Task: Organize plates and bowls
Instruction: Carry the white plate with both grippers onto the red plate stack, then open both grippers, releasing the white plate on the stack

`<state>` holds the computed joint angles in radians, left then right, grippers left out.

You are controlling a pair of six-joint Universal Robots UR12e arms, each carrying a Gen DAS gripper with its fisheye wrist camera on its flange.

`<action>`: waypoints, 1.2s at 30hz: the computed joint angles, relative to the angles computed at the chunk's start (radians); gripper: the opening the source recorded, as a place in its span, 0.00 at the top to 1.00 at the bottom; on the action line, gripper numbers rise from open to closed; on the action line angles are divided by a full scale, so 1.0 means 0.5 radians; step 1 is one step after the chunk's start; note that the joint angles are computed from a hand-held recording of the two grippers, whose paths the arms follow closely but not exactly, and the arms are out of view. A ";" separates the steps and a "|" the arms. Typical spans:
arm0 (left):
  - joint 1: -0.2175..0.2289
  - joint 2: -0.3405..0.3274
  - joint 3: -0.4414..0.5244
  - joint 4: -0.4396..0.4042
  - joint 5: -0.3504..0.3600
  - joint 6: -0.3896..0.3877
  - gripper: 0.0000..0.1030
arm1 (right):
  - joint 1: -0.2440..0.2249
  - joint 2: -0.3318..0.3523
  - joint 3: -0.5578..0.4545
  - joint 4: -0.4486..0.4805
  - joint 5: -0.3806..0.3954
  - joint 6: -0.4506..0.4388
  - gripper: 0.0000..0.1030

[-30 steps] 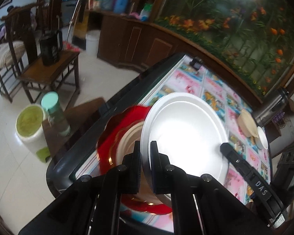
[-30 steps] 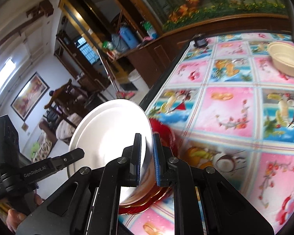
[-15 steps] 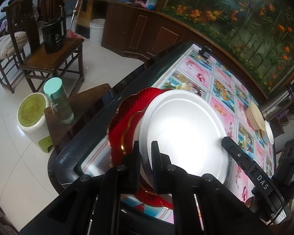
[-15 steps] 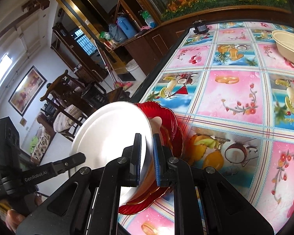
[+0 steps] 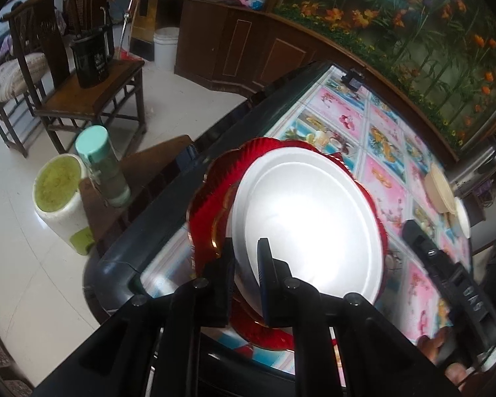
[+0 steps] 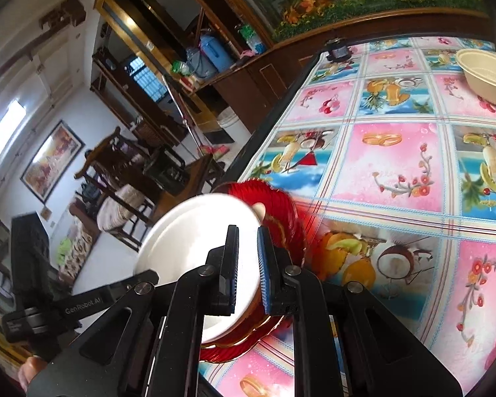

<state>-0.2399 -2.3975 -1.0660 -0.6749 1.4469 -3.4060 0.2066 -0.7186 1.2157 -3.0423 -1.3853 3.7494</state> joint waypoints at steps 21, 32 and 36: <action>-0.034 0.059 -0.044 -0.013 0.382 0.208 0.42 | -0.085 -0.084 0.206 -0.209 -0.039 0.257 0.88; -0.062 0.129 -0.108 0.167 0.599 0.163 0.30 | -0.153 -0.188 0.400 -0.300 -0.170 0.319 0.88; -0.082 0.181 -0.161 0.477 0.460 0.095 0.21 | -0.200 -0.257 0.511 -0.347 -0.269 0.342 0.88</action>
<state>-0.2810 -2.3069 -1.1465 -0.4363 1.6769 -3.3585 0.1067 -0.8474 1.4710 -3.2159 -1.5200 3.9202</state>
